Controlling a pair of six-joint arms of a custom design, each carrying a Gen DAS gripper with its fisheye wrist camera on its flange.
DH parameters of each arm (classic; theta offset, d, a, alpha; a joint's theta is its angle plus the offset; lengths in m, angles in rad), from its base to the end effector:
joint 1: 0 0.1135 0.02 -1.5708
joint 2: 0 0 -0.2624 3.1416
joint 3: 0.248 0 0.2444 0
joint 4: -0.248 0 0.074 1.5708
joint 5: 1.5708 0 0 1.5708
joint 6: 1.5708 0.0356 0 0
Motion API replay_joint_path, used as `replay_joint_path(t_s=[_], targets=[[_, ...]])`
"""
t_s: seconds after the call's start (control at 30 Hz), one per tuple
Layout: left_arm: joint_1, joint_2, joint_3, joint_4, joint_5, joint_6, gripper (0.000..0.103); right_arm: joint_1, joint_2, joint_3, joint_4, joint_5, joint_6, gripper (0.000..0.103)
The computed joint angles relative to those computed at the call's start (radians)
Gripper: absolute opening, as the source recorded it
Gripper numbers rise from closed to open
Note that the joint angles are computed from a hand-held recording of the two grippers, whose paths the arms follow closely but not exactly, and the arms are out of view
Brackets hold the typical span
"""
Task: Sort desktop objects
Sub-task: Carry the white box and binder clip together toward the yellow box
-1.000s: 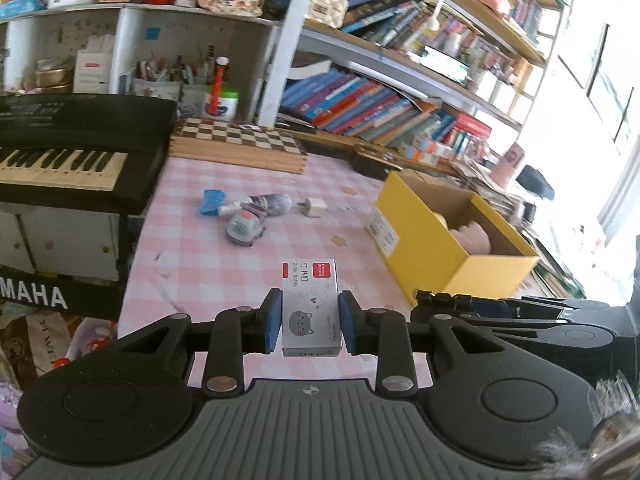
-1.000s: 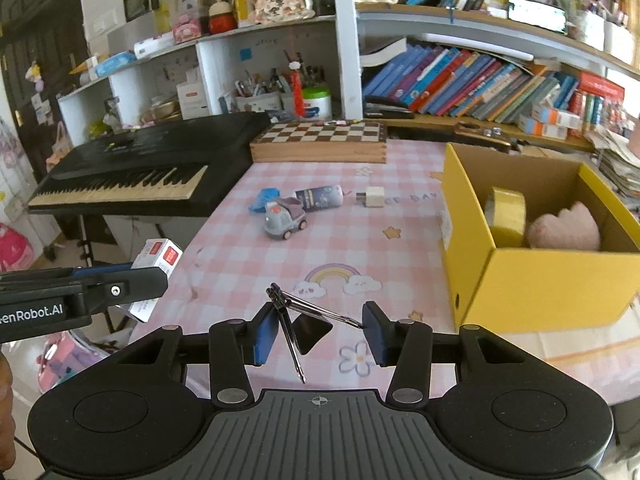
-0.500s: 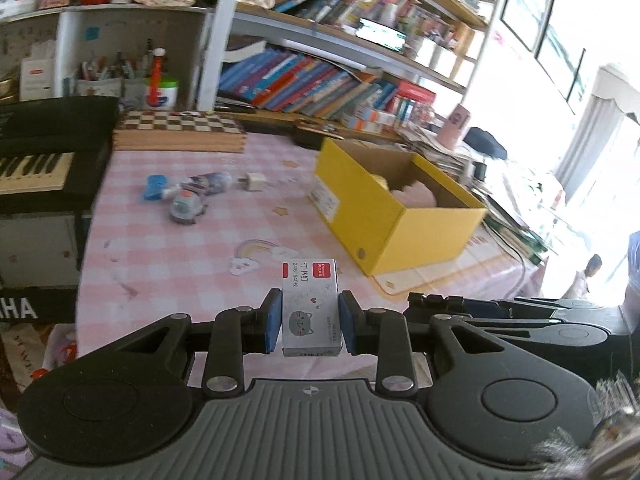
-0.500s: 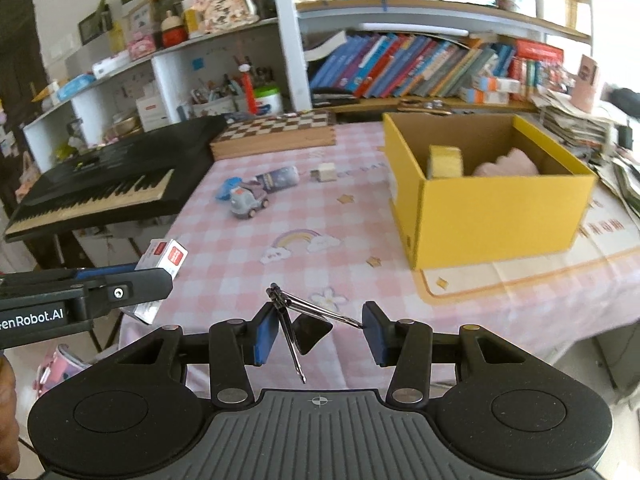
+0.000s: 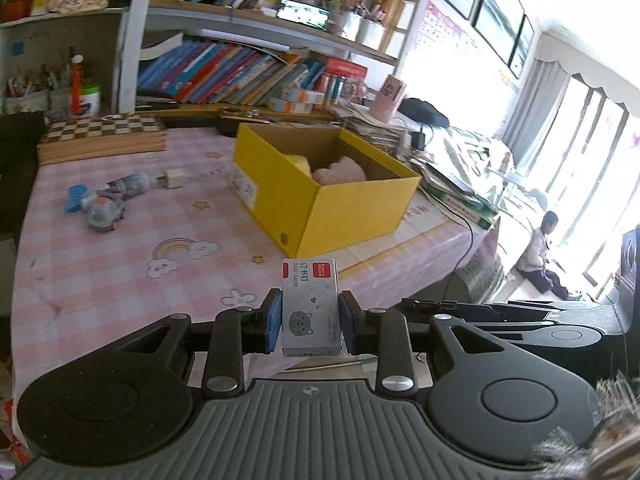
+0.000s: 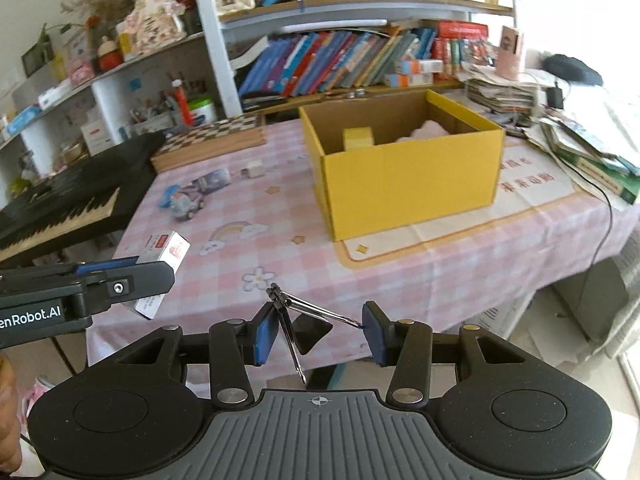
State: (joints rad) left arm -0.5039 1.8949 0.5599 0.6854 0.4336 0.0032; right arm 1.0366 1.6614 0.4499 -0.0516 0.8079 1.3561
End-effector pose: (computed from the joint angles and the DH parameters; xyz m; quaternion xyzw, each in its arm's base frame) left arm 0.2572 -0.1589 0.0816 0.3120 0.8229 -0.2942 0.3728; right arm 0.1306 0.1703 0.0802 0.2040 0.8875 -0.0109 0.4130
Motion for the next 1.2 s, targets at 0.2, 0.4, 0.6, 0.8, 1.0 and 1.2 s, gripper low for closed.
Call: replay_joint_path(t_s=[0.2,0.4,0.6,0.8,1.0,1.2], targets=[[-0.052,0.015,0.035,-0.025,-0.017,0.003,0.028,-0.009,-0.035,-0.046,-0.005,-0.002,0.034,0.046],[-0.099,0.037,0.083,-0.062,-0.049,-0.008,0.028,-0.064,-0.083,-0.118,0.070,-0.036,-0.032,0.046],[-0.160,0.075,0.171,-0.112,-0.091,-0.031,0.028,-0.156,-0.162,-0.199,0.144,-0.066,-0.133,0.046],[-0.229,0.133,0.279,-0.157,-0.125,-0.053,0.028,-0.304,-0.273,-0.294,0.228,-0.123,-0.287,0.046],[-0.291,0.206,0.388,-0.194,-0.169,-0.097,0.028,-0.504,-0.336,-0.375,0.350,-0.249,-0.491,0.046],[-0.340,0.275,0.499,-0.232,-0.227,-0.151,0.028,-0.757,-0.332,-0.426,0.505,-0.431,-0.732,0.046]])
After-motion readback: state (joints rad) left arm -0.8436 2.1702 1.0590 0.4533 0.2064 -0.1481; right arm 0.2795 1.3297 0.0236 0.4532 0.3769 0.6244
